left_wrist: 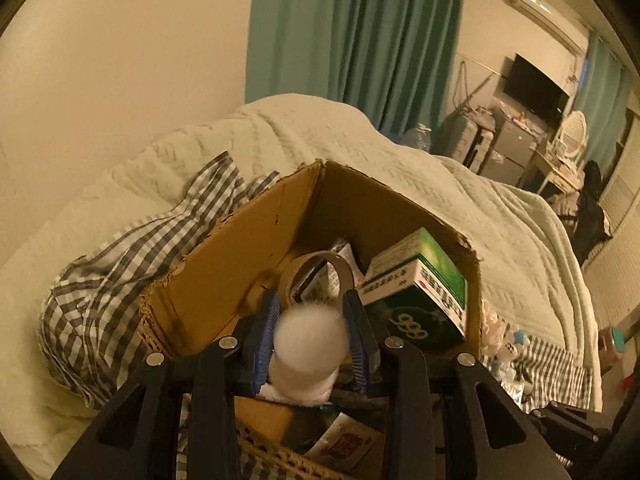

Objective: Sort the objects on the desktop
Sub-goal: 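Carry the cylinder and hair tie over the box and open both tools, then grasp the white scrunchie with the left tool while the right tool grasps the bead bracelet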

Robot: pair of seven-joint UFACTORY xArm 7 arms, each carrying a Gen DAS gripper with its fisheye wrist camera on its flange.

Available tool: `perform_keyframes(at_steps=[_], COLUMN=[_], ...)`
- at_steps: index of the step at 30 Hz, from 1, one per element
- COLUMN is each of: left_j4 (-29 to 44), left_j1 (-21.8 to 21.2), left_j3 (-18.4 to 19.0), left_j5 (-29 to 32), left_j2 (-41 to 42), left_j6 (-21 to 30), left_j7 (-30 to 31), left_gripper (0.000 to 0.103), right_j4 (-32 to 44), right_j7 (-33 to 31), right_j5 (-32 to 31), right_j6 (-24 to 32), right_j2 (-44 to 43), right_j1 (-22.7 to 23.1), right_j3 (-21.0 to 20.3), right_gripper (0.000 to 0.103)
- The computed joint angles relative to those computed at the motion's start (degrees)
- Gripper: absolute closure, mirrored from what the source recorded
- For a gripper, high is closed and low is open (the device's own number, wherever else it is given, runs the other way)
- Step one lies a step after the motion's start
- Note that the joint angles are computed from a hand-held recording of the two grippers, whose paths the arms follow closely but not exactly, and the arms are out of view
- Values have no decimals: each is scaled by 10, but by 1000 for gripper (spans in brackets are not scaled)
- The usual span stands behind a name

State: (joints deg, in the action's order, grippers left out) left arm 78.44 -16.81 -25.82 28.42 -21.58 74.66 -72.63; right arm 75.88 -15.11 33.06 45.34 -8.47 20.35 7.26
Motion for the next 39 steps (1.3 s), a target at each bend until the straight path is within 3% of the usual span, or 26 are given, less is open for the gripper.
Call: perform_keyframes(at_steps=[2,4,13,23,29,39], left_j4=[10,18,118,300,374,456], left_j1=[4,6,-49,-190,-261,-325], left_j3=[-1,-7,-20,-42,-21,39], left_j5=[0,13,77,168,159,106], left_j2=[11,20,119,299,394,520], left_j6=[5,5,65,104,97,91], left_j7=[-11,-30,-44,-50,-39,13], left_gripper=[36,34,29,22,22,22], right_j4=[2,0,-21,-114,-155,-209], right_j7=[5,1,5,40,35,-31], right_j5=[-13,-8,-19,-118,-133,-130], right_j6=[-3,-7,3,-9,13,33], right_j2=[1,-1,-38,-138,-171,-173], right_j1=[-2,-4,-30,-109,-141,-181], right_j3=[2,-3,-27,-78,-118,-160], right_gripper=[63,58,58,58,58,58])
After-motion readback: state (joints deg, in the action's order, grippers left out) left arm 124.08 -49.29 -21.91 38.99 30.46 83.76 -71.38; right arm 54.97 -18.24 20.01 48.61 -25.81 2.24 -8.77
